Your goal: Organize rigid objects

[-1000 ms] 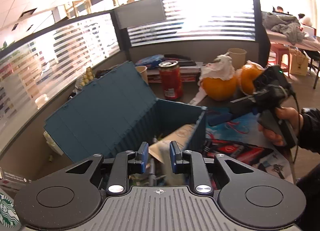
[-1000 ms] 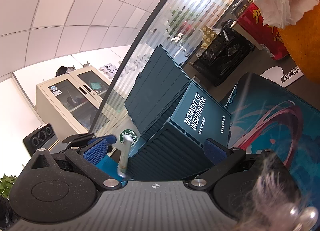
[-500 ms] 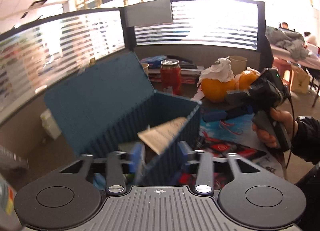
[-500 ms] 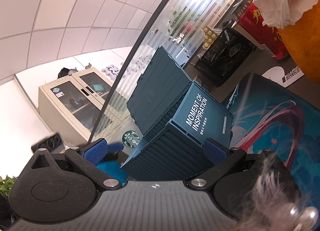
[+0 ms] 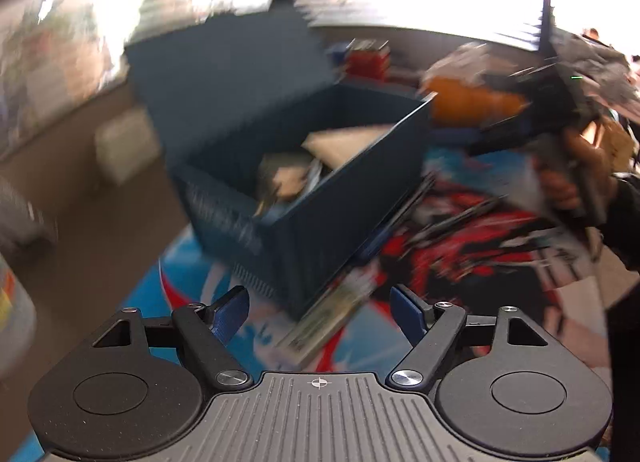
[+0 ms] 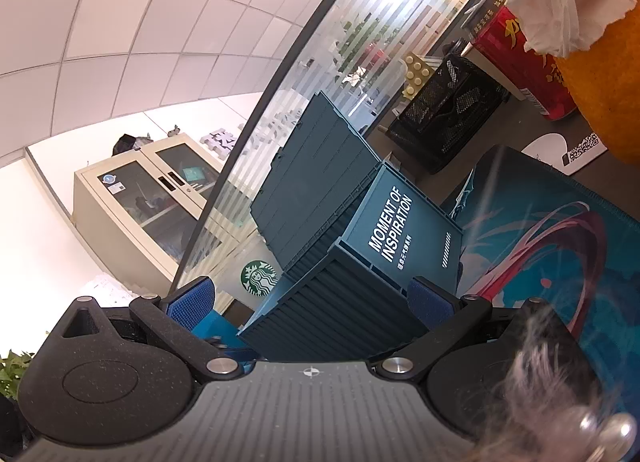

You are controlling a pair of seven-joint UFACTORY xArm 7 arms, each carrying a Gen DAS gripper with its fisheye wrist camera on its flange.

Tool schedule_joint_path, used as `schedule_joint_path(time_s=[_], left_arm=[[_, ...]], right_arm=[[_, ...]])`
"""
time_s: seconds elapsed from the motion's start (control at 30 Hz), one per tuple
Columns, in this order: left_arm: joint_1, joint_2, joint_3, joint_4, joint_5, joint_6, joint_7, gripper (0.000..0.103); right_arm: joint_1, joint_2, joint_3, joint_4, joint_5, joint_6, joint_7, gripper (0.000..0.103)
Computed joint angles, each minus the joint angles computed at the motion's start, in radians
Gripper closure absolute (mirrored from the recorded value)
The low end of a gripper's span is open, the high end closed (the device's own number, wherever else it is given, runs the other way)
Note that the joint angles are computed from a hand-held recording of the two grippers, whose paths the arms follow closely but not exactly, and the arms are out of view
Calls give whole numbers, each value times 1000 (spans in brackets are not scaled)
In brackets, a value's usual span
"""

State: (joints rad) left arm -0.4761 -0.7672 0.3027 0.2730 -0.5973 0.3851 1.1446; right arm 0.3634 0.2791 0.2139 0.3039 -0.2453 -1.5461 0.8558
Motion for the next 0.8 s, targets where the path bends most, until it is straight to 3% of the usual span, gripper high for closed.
schedule_joint_path(time_s=[0.1,0.17,0.23,0.33,0.37,0.47,0.57,0.67,0.7,0.73,0.8], left_arm=[[-37,107,45,29,-47,-14,30,23],[-70,92,57,4,-88,-64,90,21],[-37,60,38,0,-64,14,80,22],[20,-4,24,4,-13,227,103,22],[24,-36,16,-10,12,262,104,22],[61,-64,-104,-57,-12,177,83,20],[24,-28,-135,-71,-56,38,10,21],[-32,-34,-115,-90,-67,-33,-30,43],[-38,-51,-112,-93,-51,-21,-41,67],[-34,-68,-131,-102,-32,-21,-70,82],[-30,-94,-166,-124,-4,-31,-131,82]], right_arm=[[-2,8,-2,-2,-1,-11,-3,0],[-4,8,-3,-3,-4,-10,-2,0],[-8,15,-6,-5,-10,-18,-5,0],[-11,16,-5,-5,-16,-19,-5,0],[-12,16,-5,-6,-16,-19,-5,0],[-12,14,-4,-7,-13,-19,-5,0],[-11,14,-3,-7,-9,-19,-5,0],[-14,20,-5,-6,-13,-21,-6,0],[-15,21,-5,-5,-12,-22,-6,0],[-15,23,-5,-4,-13,-23,-6,0],[-16,24,-5,-3,-15,-24,-6,0]])
